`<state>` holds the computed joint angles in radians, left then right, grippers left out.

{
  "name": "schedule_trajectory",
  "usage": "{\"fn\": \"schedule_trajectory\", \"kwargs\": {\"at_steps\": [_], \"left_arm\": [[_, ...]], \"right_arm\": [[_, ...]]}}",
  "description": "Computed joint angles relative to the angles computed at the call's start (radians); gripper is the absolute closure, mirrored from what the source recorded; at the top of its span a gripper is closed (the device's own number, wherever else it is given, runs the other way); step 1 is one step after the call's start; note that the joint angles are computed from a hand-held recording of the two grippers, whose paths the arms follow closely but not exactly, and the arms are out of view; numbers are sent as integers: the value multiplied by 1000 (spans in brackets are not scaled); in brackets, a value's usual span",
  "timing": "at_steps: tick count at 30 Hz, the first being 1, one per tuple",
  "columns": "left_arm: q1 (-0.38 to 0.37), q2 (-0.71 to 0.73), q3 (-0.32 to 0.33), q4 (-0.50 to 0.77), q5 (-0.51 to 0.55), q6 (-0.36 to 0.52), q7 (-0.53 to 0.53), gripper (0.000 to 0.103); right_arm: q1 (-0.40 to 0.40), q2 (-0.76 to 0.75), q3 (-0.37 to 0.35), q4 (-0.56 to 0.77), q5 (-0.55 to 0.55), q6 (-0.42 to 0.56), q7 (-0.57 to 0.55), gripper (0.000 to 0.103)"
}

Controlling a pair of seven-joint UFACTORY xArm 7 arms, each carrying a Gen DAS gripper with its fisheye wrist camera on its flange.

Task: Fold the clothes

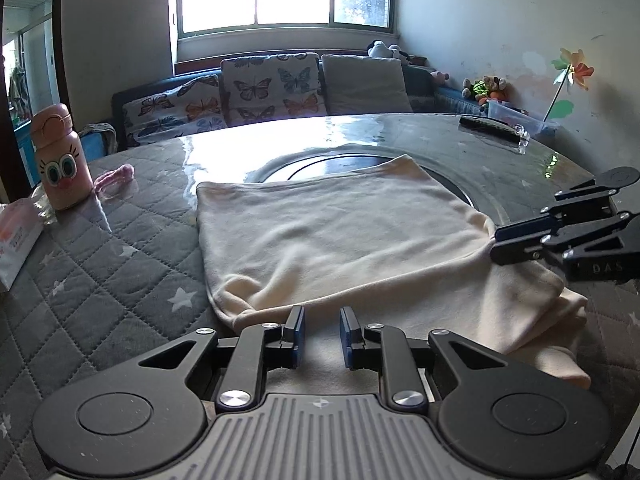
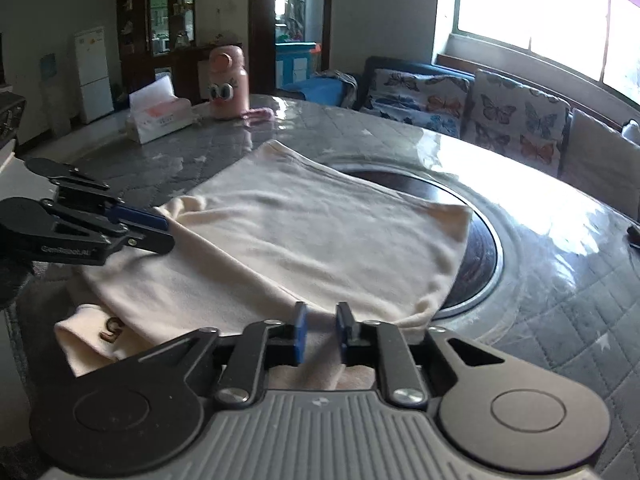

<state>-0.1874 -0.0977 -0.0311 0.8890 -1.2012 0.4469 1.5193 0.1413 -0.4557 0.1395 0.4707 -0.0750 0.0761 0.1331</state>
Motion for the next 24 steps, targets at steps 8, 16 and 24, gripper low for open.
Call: {"fn": "schedule_trajectory", "kwargs": {"at_steps": [8, 16, 24], "left_arm": [[-3, -106, 35, -82, 23, 46, 51, 74], [-20, -244, 103, -207, 103, 85, 113, 66], [-90, -348, 158, -315, 74, 56, 305, 61]], "right_arm": [[45, -33, -14, -21, -2, 28, -35, 72], [81, -128, -20, -86, 13, 83, -90, 70], [99, -136, -32, -91, 34, 90, -101, 69]]}}
